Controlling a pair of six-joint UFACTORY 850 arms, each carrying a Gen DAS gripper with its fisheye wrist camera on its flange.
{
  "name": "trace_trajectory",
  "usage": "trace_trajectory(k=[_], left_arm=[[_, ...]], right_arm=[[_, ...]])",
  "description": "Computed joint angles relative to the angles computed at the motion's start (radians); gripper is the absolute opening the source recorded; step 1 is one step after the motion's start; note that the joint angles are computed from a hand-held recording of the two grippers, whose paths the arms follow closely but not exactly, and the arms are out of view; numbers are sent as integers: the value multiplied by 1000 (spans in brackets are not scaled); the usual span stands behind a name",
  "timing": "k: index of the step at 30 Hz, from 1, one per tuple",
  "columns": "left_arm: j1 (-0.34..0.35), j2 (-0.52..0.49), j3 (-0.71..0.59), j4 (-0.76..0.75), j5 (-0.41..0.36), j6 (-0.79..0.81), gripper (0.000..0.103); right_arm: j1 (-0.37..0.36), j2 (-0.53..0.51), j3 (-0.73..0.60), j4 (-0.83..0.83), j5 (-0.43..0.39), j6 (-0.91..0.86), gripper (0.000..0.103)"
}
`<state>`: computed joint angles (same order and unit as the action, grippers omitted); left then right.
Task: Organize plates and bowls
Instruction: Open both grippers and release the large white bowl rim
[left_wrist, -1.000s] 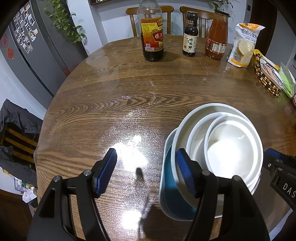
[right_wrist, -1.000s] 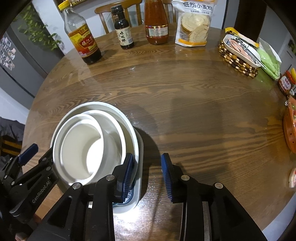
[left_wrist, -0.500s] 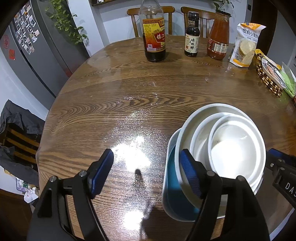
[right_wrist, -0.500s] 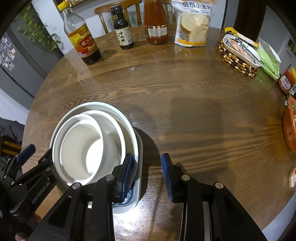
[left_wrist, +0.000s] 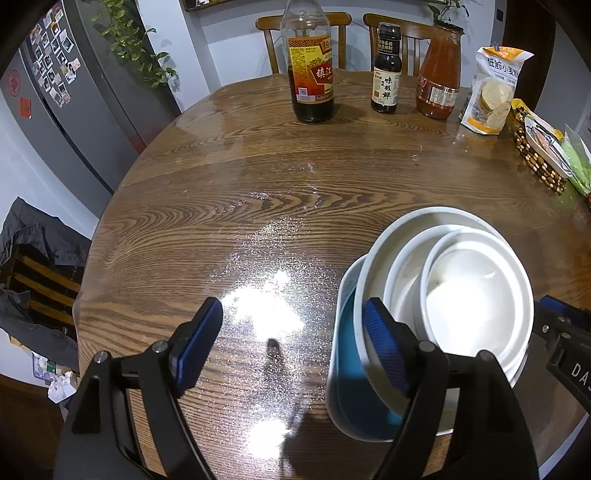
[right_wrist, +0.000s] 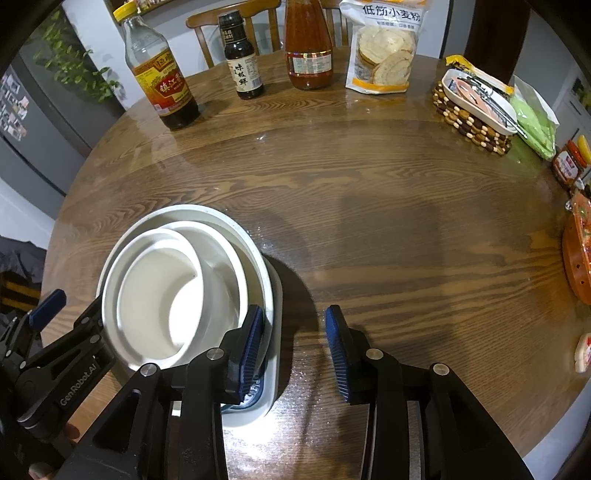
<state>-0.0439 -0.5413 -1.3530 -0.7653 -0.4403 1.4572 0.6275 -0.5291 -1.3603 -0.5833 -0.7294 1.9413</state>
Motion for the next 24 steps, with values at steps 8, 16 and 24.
trace_trajectory(k=[8,16,24], left_arm=[[0,-2,0,2,14,-7,87],[0,-3,-1,5,15,-12,89],[-2,-6,-1,11,23,-19,92]], right_arm=[[-1,1,4,3,-7,9,46],[1,-8,-11,6,-22,6,47],[2,-10,-11,9,-41,7,57]])
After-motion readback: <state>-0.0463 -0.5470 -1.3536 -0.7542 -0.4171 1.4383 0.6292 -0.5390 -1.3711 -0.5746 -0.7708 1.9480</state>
